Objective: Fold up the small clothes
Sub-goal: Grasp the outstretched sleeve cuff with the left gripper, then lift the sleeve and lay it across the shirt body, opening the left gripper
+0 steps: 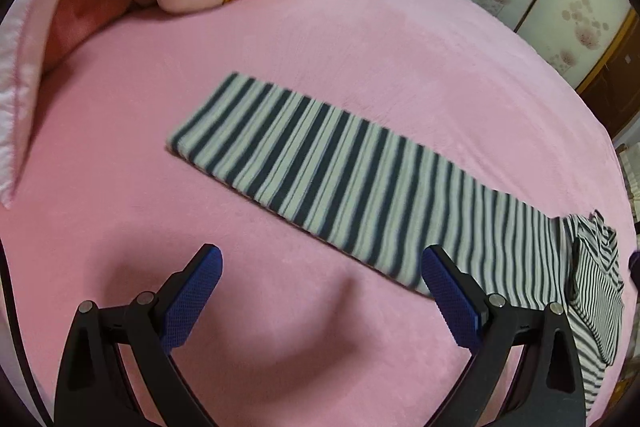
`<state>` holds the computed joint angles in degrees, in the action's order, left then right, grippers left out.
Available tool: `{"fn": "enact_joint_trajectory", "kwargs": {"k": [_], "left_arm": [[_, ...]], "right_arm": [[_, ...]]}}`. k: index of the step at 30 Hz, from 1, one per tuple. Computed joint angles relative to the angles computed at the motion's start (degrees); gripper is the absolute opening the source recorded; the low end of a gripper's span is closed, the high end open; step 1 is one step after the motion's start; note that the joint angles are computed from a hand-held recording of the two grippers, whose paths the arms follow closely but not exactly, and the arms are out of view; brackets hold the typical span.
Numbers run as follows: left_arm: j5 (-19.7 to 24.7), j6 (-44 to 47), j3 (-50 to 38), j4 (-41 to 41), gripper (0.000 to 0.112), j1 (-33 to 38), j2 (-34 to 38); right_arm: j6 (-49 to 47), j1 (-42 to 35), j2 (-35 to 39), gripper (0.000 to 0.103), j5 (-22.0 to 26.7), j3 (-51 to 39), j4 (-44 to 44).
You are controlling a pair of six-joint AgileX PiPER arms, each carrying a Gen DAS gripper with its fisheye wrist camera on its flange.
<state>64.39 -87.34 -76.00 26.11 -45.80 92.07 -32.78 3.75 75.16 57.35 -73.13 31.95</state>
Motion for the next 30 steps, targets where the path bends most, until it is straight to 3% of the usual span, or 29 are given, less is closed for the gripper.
{"fn": "enact_joint_trajectory", "kwargs": {"k": [8,13,15,16,18,20,22,25,30], "left_arm": [[-16.0,-1.7,10.8,-4.3,0.096,10.0,-1.8],[-20.5,-7.0,13.3,-2.2,0.096,12.7,-1.1],[-20.6,-9.5,13.1,-0.4,0.091,12.6,-0.4],[-20.4,-10.8,13.0,1.0,0.081,12.4,0.1],[-19.2,-12.5,12.2,2.7,0.053,12.2,1.1],[-20.3,-13.9,12.7,3.7,0.004,12.6,1.2],[-20.6,-16.0,12.7,5.2,0.004,12.1,0.9],[-13.2,-16.3,6.7,11.2,0.003,7.1,2.7],[-5.3,-11.9,-8.4,17.0,0.003,-0.3,6.4]], "right_arm": [[-2.3,0.0,1.4,0.024,-3.3,4.4,-0.6],[-4.6,-1.2,1.4,0.024,-4.2,6.1,-0.1],[-5.2,-1.9,1.5,0.024,-4.0,6.2,0.2],[-5.6,-2.4,1.5,0.024,-3.8,6.2,0.5],[-6.5,-3.3,1.5,0.024,-3.4,6.4,0.9],[-7.2,-4.1,1.4,0.024,-3.2,6.6,1.3],[-8.0,-5.3,1.3,0.024,-2.6,6.6,1.7],[-10.0,-8.1,1.1,0.024,-1.2,6.4,2.8],[-15.4,-16.1,0.5,0.024,3.8,4.9,6.0]]}}
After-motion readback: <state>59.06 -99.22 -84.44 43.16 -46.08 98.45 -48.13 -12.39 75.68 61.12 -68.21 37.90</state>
